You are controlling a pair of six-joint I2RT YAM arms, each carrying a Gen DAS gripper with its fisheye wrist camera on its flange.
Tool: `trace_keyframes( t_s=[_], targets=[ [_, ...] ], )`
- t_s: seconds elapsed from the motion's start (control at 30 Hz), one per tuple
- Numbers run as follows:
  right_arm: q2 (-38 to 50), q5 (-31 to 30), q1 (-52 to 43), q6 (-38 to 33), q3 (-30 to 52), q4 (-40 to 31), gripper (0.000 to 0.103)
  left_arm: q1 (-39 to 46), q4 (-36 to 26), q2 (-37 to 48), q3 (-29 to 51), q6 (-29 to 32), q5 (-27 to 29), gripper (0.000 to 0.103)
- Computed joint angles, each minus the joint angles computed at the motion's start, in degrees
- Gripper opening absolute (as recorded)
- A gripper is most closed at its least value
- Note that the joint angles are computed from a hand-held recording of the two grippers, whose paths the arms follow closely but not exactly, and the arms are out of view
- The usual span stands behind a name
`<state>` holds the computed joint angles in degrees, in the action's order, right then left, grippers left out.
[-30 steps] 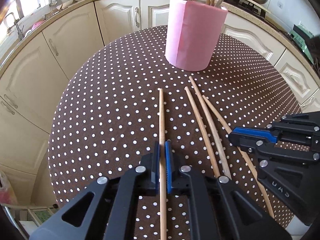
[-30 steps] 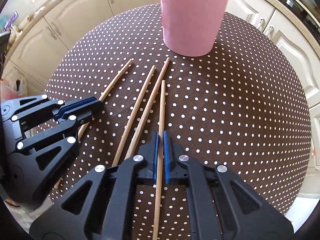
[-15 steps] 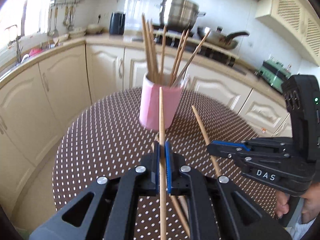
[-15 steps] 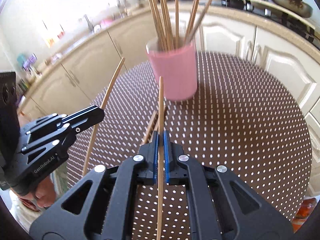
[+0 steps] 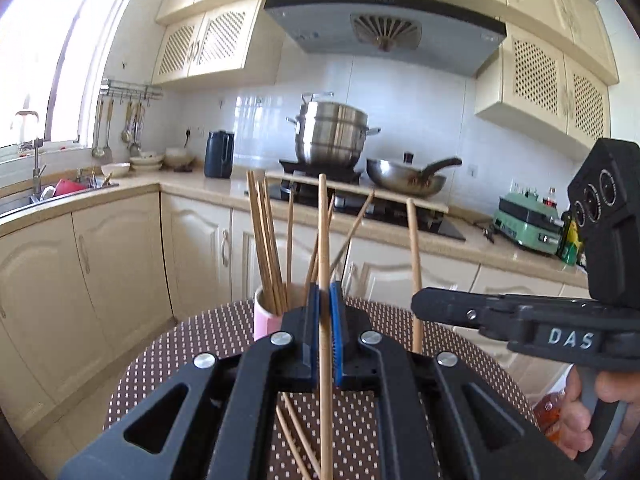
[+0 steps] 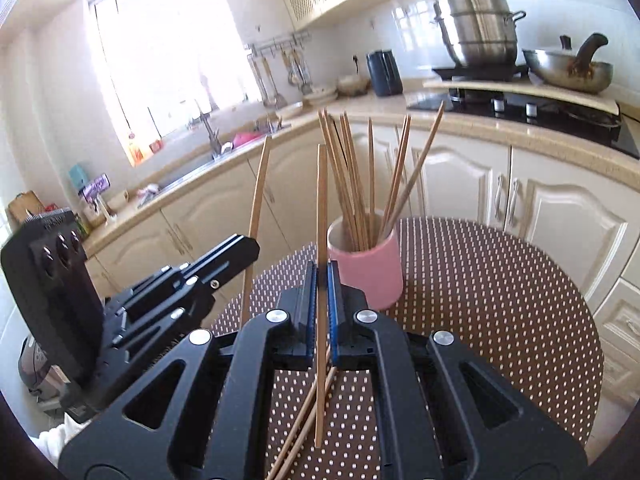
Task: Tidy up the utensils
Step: 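Lift both held chopsticks upright over the pink cup, then lower both chopsticks into the pink cup and open both grippers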
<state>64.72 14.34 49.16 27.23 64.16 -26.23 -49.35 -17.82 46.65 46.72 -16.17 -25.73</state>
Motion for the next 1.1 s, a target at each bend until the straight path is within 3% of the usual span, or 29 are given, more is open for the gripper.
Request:
trace_keyframes(
  t_s=[0.4, 0.6, 0.8, 1.1],
  targets=[
    [6.7, 1.5, -6.0, -6.8, 8.6, 11.8, 0.005, 8.8, 21.2, 12.7, 6.0, 6.5, 2.8, 0.006],
    [11.1, 3.2, -8.6, -9.9, 9.1, 19.8, 0.005, 13.7, 30.7, 19.4, 7.7, 4.0, 3.9, 0.006],
    [14.5, 1.8, -11.2, -10.2, 8.2, 25.8, 0.005, 15.7, 36.9, 24.6, 9.1, 3.7, 3.7, 0.006],
    [18.0, -0.4, -12.6, -10.5, 7.2, 27.0, 0.005, 18.0, 38.3, 29.3, 8.9, 3.2, 5.6, 0.006]
  ],
)
